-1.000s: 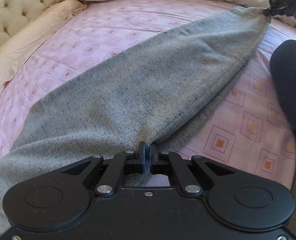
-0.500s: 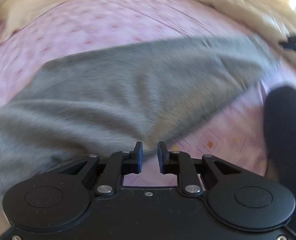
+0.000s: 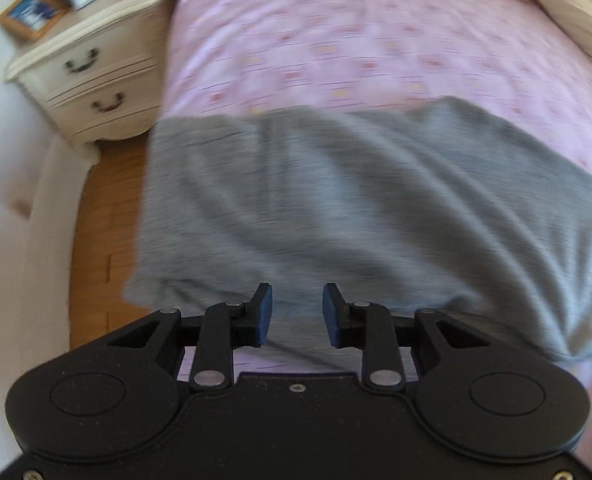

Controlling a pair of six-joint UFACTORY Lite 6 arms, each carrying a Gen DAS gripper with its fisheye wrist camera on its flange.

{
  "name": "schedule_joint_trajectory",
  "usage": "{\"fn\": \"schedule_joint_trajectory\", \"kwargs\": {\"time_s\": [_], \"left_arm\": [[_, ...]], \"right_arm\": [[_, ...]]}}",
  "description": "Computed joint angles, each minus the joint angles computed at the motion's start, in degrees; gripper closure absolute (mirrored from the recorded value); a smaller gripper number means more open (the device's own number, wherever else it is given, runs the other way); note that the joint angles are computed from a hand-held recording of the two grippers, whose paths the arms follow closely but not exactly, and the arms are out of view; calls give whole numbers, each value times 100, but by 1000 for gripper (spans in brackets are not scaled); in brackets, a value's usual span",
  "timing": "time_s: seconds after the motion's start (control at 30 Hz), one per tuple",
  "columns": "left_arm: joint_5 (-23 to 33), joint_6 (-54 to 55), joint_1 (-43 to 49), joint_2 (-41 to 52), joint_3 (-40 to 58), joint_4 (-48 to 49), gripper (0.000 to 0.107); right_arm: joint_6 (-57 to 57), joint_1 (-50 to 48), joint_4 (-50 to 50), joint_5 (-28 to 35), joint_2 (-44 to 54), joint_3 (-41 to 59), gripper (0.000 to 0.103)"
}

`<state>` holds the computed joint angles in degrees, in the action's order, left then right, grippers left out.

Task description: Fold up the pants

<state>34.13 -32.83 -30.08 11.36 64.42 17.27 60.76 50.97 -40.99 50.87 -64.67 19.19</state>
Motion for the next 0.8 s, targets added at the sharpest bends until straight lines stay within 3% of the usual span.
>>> {"fn": "schedule_joint_trajectory", "kwargs": {"time_s": [0.07, 0.17, 0.3, 0.4, 0.67, 0.77, 0.8], "left_arm": [[-136, 85, 158, -66, -160, -83, 70], [-440, -98, 289, -69, -431, -35, 70], [-942, 452, 559, -256, -816, -788, 71], [-1373, 699, 568, -546, -1143, -961, 71], [-1578, 1242, 658, -461, -1170, -1460, 71], [-1648, 821, 598, -533, -1249, -1018, 71], [-1712, 888, 650, -483, -1244, -1010, 71]], "right_arm": [[949, 796, -739, -527, 1107, 117, 82], [1880, 1191, -1777, -1367, 2663, 447, 82], [2703, 1497, -3231, -1765, 4265, 969, 82], [3000, 1868, -3846, -1570, 5215, 1302, 82], [3293, 2344, -5156, -551, 7052, 1792, 82], [3552, 2231, -5482, -616, 7182, 1801, 84], [3544, 2143, -5432, -799, 7073, 1805, 91]]}}
